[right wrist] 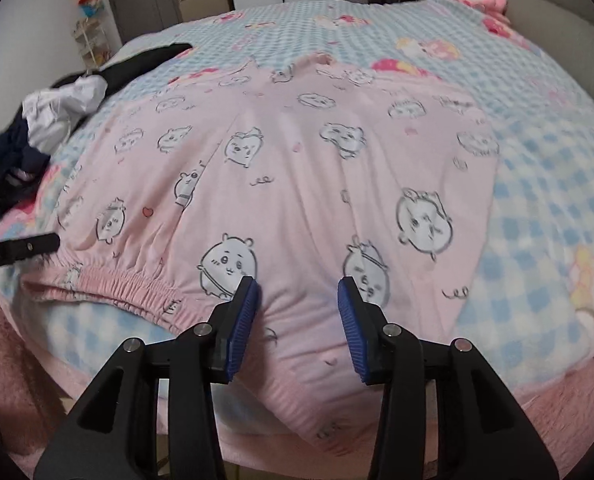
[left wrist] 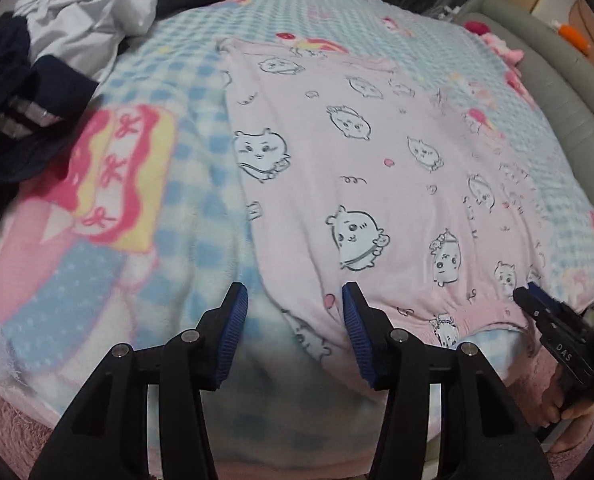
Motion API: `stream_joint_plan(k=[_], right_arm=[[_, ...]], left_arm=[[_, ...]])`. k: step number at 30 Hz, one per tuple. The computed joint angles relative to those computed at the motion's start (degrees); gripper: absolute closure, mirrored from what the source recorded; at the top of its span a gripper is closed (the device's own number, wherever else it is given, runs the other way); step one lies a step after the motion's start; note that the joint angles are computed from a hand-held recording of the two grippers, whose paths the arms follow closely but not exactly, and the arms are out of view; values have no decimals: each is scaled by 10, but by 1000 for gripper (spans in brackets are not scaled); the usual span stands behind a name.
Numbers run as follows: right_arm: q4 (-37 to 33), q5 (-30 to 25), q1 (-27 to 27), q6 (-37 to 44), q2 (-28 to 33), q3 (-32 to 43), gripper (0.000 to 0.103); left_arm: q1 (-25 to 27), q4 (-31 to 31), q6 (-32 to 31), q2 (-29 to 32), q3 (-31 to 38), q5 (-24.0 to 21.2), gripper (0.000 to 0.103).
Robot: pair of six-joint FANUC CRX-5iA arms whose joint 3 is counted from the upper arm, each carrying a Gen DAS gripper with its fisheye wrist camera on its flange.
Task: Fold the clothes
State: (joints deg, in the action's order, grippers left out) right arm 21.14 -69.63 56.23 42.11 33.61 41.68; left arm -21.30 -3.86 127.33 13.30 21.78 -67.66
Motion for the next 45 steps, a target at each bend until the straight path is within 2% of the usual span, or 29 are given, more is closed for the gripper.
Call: stream_joint_plan(k=[3,7,10,12,13,15,18,20,22,24,27,29,32,34,36,39,40,42,45], right_arm=[[-9,6,-5,-7,-6,-6,61],[22,21,5,-13,-7,-15,61],[45,50,12,-13,-12,-23,59],[42,46,14,-3,-2,-8,59],[37,35,15,5,6,6,59],[26,1,16,22,28,40,59],[12,-19,11,12,28,36,59],[-5,8,3,-7,5,5,59],[-17,18,-3,-17,-3,-7,59],[-16,26,-4,-23,-7,-16,59],[8,34,5,-28,-9,-17,59],[24,55,10,-27,-15,-22,58],[19,69,16,4,-6,1,58],[11,48,20,33,18,39,58],[0,8,22,50,43,75,58],[-12,-6,17,37,33,51,62],[-17,16,13,25,13,21,63],[-7,30,10,6,-3,-4,62],[31,14,10,-27,-7,-17,60]], left_arm=[[-5,-41,26,-5,12,-22,52],[6,6,7,-42,-45,69,52],[-14,8,-37,-34,-36,88,52],[-20,22,-71,-27,-34,89,52],[-24,19,-78,-15,-20,76,52],[-39,-13,-70,10,19,22,52],[-58,-69,-62,38,71,-56,49],[-61,-87,-56,38,80,-75,40],[-61,-101,-49,33,84,-85,40],[-55,-100,-28,14,62,-67,40],[-39,-67,-23,-26,5,12,41],[-37,-44,-44,-32,-9,56,41],[-40,-10,-87,-14,-6,89,41],[-44,3,-97,8,7,81,41],[-47,-4,-88,28,26,49,41],[-44,-9,-79,18,11,43,44],[-42,-14,-73,11,5,42,45],[-39,-32,-47,-2,-1,30,45],[-30,-47,-11,-25,-25,27,45]])
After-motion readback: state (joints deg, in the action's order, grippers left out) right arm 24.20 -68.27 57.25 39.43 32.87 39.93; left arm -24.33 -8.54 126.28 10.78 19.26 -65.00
